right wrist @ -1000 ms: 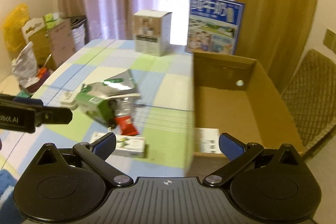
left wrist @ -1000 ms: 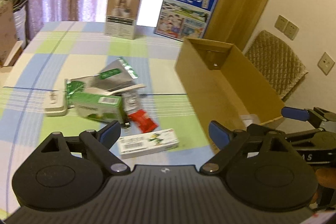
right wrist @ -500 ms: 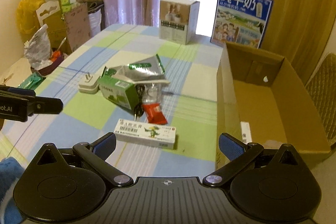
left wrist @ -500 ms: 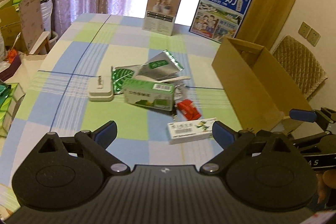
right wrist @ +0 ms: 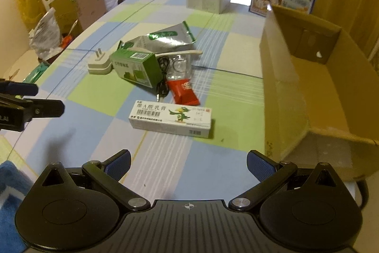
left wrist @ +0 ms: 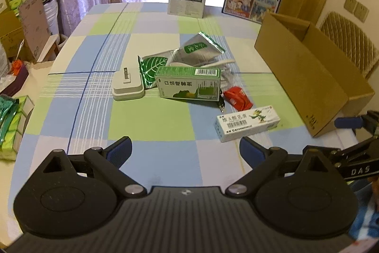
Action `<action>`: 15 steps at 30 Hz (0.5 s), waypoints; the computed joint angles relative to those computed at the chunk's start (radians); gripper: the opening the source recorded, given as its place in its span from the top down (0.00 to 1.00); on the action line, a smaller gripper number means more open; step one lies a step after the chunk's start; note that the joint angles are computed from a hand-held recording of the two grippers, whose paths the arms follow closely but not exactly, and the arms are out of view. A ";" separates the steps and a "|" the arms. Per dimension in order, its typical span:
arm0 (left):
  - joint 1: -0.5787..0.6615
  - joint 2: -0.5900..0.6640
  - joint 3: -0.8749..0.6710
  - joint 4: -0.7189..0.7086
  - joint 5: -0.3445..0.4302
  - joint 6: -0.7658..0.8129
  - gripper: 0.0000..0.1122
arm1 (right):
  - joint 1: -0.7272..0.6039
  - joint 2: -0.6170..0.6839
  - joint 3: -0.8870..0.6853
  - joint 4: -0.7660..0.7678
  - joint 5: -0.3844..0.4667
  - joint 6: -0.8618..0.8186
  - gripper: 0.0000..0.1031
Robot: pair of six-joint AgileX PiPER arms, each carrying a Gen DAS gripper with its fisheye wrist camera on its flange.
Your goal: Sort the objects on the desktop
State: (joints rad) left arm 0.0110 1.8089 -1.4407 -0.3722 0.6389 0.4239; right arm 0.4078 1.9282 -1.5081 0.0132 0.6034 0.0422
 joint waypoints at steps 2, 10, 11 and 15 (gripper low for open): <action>0.000 0.023 -0.018 -0.006 0.005 0.022 0.15 | -0.003 0.026 -0.040 0.013 0.020 -0.052 0.02; 0.012 0.119 -0.111 -0.011 0.042 0.159 0.15 | 0.005 0.166 -0.217 0.038 0.093 -0.401 0.02; 0.016 0.132 -0.125 -0.010 0.049 0.190 0.15 | 0.010 0.180 -0.227 0.035 0.091 -0.471 0.02; 0.032 0.190 -0.197 -0.030 0.090 0.383 0.15 | 0.016 0.225 -0.263 0.059 0.088 -0.726 0.02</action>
